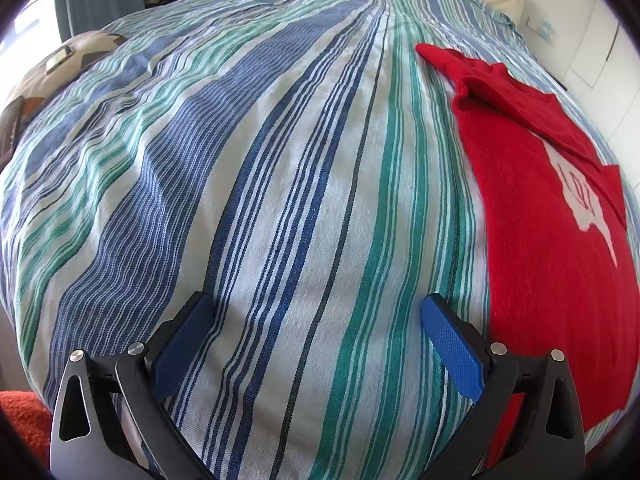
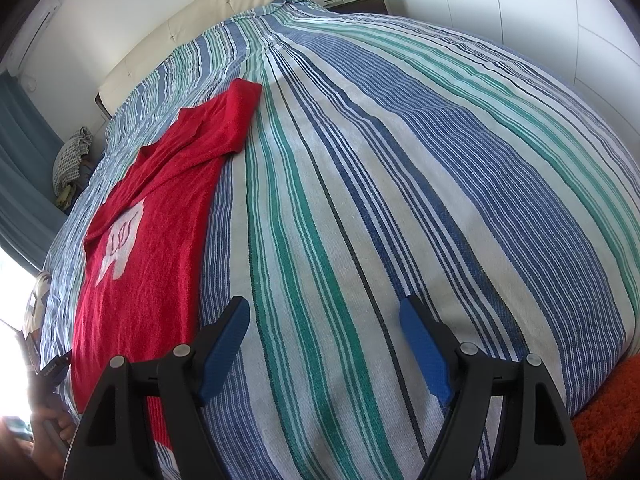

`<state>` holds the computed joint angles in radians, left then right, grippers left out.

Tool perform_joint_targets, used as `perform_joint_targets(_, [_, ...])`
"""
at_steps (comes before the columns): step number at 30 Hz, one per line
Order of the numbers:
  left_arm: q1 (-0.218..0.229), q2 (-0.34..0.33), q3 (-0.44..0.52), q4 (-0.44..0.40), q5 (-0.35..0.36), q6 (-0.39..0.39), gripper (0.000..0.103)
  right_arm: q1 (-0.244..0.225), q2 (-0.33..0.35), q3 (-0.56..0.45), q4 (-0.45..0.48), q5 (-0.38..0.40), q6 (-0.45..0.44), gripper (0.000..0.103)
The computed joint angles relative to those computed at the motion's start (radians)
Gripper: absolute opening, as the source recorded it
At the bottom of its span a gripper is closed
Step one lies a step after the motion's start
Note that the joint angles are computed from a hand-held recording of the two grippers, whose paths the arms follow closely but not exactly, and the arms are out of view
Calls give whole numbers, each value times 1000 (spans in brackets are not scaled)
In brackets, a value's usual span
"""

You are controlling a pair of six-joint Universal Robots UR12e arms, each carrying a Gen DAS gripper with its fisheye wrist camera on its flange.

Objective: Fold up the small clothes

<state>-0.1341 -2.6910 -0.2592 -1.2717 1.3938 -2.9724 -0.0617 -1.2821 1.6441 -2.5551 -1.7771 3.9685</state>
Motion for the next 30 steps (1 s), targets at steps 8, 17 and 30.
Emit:
perform_joint_targets(8, [-1, -1, 2, -1, 2, 0, 102, 0, 0, 0, 1, 0, -1, 77])
perform_joint_targets(17, [-1, 0, 0, 1, 3, 0, 102, 0, 1, -1, 1, 1, -1, 78])
perform_joint_targets(30, [22, 38, -26, -10, -91, -52, 98, 2, -17, -8, -4, -8, 6, 78])
